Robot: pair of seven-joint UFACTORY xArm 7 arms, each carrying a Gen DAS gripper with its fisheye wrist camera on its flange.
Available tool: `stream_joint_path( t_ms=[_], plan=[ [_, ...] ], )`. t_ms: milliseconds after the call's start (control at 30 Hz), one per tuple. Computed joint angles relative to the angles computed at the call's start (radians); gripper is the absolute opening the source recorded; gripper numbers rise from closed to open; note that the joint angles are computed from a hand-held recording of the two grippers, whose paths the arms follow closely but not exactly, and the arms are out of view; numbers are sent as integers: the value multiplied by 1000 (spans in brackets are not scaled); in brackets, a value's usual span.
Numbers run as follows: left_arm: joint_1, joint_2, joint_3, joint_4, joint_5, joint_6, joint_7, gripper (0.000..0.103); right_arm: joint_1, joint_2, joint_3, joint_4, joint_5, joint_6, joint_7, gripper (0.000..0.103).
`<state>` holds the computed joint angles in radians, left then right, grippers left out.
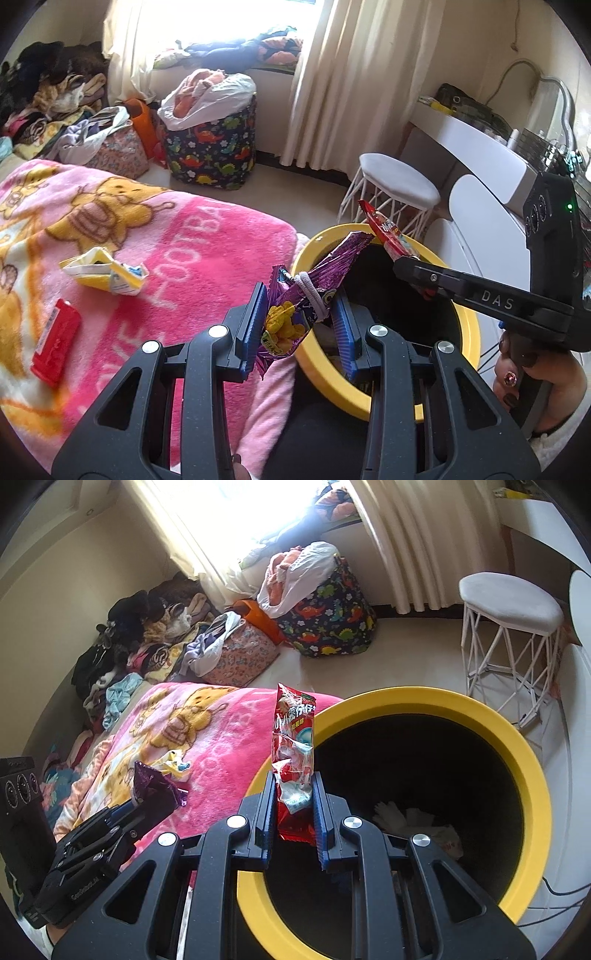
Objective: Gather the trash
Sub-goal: 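Carry the purple wrapper and red-white wrapper over the yellow bin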
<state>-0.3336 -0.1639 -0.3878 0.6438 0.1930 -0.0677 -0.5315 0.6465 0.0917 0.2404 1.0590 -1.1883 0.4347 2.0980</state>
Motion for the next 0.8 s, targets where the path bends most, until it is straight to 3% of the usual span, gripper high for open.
stream_joint_path(
  t_ms=[467,533,633,800],
  plan=[
    [10,65,-60,71,120,17,-68,28,-55,-114,40,-139,-6,18,116,18],
    [-7,72,-48,78,137,20,-76,28,-66,-127,50,-155,-4,18,125,18],
    [-122,84,41,79,46,20,12,28,-81,-150,61,-182,-1,19,139,18],
    [-188,105,76,92,-17,28,98,28,-112,-194,81,-234,4,10,172,20]
  ],
)
